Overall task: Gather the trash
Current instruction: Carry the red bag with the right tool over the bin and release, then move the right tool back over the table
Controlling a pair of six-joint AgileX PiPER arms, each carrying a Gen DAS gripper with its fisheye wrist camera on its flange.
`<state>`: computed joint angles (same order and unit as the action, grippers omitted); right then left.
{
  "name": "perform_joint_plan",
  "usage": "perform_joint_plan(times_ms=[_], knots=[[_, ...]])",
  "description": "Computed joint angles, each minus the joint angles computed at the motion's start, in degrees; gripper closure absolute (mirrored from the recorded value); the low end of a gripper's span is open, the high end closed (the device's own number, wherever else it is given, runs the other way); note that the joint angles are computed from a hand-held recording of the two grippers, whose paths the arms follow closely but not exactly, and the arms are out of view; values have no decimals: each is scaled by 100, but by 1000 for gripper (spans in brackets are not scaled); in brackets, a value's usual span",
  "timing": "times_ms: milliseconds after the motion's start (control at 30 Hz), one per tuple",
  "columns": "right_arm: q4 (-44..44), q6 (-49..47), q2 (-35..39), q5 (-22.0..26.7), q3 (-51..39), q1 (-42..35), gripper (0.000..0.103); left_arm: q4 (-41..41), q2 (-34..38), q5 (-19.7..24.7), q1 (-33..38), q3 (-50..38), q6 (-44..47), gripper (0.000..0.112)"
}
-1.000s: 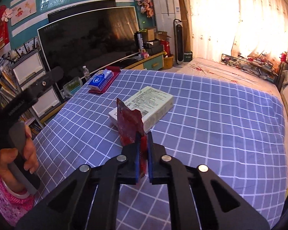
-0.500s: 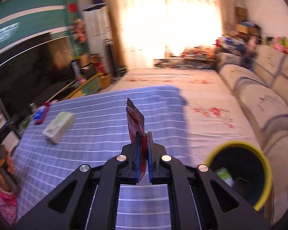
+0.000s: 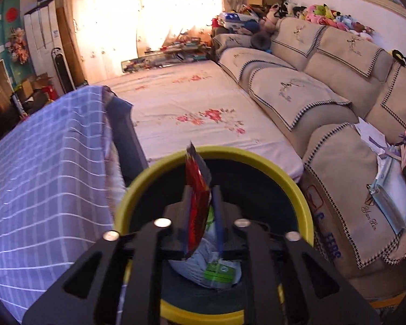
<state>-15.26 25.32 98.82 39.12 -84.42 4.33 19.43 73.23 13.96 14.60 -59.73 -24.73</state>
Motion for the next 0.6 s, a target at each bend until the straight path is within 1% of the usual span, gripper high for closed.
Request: perform_joint_plan(times_ms=[33,67,133,233,267,333,433,500,600], knots=[[-102,145,28,-17,25,4,62,42,9,5,-10,-2,-31,18],[-231,311,-15,-65,127,-39,59,70,11,3,-19,3,-54,18],[-604,778,21,-101,179,43,57,109,22,6,-35,6,-90,18],[-862,1178,-274,-105,352,107,56,57,32,2,-34,2,-50,18],[-764,1093,-394,-235,403,51,56,81,38,9,-38,-8,-68,18],[-811,1179,-693,-470,468,168,49,114,37,5,-44,-3,-91,18],[-1098,1486,-1077,-931,434,588,41,146,48,16,-52,-13,-116,18],[-769,1282,-1126,-1292,249,867,40,25,83,7,-24,-36,26,18],[-417,975,-880,-1596,-246,1375,38,-126,115,-23,-2,-44,209,18]])
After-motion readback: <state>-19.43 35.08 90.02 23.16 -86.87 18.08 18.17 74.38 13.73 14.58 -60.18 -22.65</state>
